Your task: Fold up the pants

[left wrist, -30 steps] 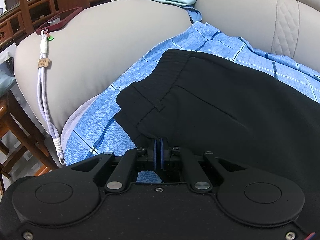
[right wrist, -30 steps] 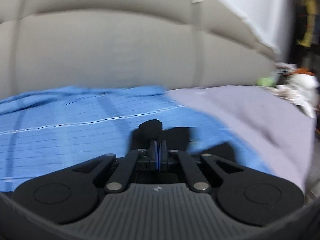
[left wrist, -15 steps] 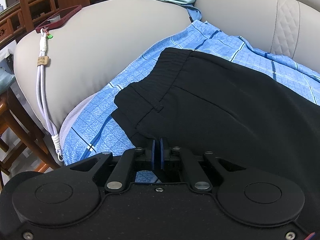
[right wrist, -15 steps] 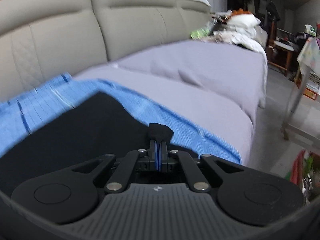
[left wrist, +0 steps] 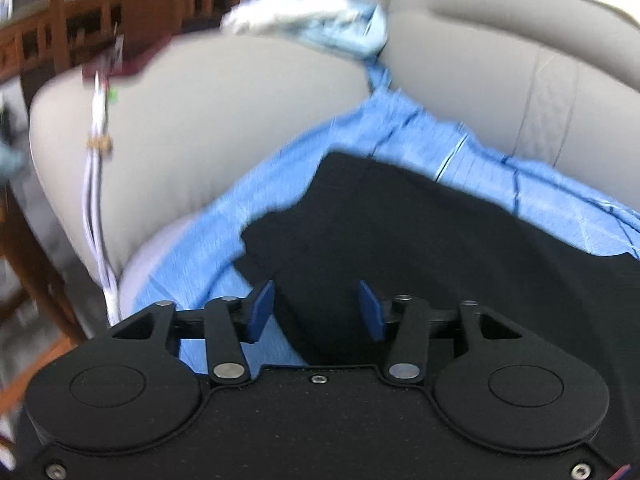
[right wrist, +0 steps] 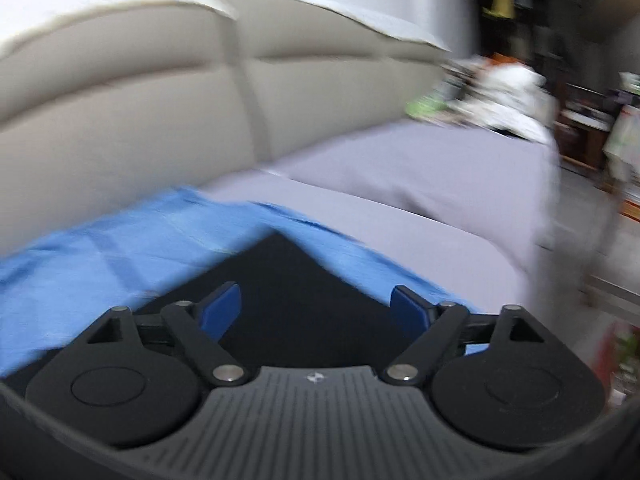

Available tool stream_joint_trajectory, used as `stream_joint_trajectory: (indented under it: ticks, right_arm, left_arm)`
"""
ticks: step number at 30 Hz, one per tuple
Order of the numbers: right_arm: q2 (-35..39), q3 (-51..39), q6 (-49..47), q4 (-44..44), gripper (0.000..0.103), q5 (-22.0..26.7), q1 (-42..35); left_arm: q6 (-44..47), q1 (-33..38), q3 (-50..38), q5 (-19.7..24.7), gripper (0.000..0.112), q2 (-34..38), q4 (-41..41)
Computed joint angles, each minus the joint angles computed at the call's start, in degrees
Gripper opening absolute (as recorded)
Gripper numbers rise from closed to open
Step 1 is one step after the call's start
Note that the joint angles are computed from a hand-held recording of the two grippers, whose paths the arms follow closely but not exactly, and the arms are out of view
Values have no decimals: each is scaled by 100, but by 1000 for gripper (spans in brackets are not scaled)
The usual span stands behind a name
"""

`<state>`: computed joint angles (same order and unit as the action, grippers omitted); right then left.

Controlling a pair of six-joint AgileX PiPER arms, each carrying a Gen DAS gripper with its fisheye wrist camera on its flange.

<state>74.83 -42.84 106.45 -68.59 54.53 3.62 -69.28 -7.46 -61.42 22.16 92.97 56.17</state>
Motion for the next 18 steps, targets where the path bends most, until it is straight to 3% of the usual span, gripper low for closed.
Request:
stream_joint_trajectory:
  ticks: [5,10,14,18]
  right_arm:
    - [470,-358,813,-1004,101,-967,1348]
    - [1801,-1337,1227,-1900,101,-1877,2397]
    - [2906,-2596,220,-1433,98,-2550,2922]
    - [3773,-3769,-1287,-534,89,-2675,3242]
  left_arm:
    - [-1343,-275,397,-462,57,-364,1810]
    - [-2621,-436,534,-943,46,-157,3356]
    - [-2799,-424,491,-865,31,148,3503]
    - [-3390,-188,525,-605,29,395,3957]
